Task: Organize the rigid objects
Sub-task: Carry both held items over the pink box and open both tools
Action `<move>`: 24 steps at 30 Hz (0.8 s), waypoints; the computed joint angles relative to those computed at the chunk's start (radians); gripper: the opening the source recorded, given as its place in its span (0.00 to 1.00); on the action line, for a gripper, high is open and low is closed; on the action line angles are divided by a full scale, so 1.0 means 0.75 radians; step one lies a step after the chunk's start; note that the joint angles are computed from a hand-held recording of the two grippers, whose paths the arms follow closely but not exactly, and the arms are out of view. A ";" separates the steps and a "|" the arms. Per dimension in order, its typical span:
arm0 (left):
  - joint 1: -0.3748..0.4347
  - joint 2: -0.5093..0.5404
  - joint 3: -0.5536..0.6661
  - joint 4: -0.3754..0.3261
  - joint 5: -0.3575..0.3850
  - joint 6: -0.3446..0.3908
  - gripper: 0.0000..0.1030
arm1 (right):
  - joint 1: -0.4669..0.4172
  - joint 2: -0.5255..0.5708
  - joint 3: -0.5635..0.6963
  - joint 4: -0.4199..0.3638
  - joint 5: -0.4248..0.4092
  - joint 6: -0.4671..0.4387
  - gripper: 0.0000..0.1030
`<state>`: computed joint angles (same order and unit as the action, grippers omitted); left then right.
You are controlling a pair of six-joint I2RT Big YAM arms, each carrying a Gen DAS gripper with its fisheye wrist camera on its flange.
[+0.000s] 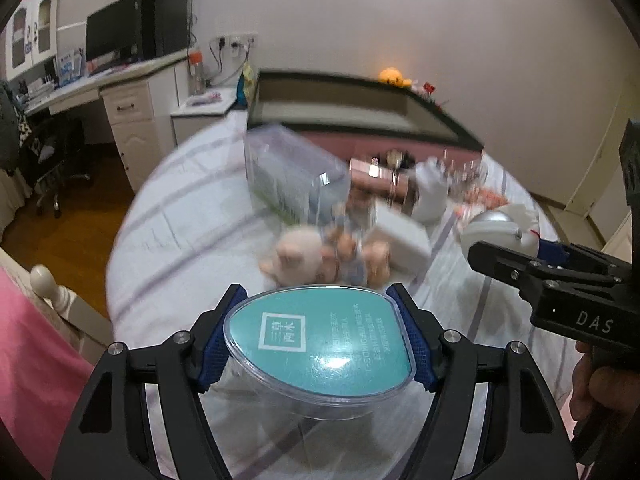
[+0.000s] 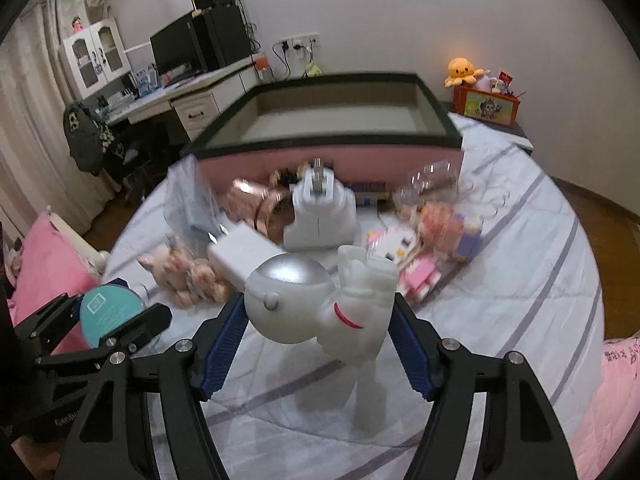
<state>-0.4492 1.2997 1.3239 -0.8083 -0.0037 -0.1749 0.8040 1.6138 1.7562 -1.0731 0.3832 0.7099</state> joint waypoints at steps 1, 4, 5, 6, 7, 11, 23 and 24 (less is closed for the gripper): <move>0.006 0.004 0.022 -0.001 0.004 0.003 0.71 | -0.005 -0.002 0.014 0.005 0.006 -0.016 0.69; 0.023 0.026 0.094 0.008 0.009 0.009 0.71 | -0.024 0.004 0.069 0.026 0.008 -0.065 0.69; 0.028 0.039 0.122 0.013 0.007 0.014 0.71 | -0.031 0.010 0.091 0.029 0.013 -0.084 0.69; 0.034 0.056 0.156 0.017 0.008 0.020 0.71 | -0.045 0.017 0.119 0.034 0.015 -0.112 0.69; 0.040 0.075 0.190 0.021 0.012 0.024 0.71 | -0.054 0.028 0.145 0.034 0.018 -0.131 0.69; 0.053 0.194 0.380 0.029 0.019 0.034 0.71 | -0.127 0.092 0.278 0.035 0.012 -0.219 0.69; 0.043 0.732 1.056 -0.273 0.010 0.077 0.71 | -0.295 0.356 0.593 -0.095 -0.096 -0.274 0.69; 0.039 0.770 1.104 -0.308 0.007 0.083 0.71 | -0.302 0.372 0.609 -0.108 -0.103 -0.275 0.69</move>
<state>-0.4197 1.8771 2.1519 -1.0395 0.0014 -0.1127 0.5779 1.8927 2.2126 -1.1545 0.3058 0.5037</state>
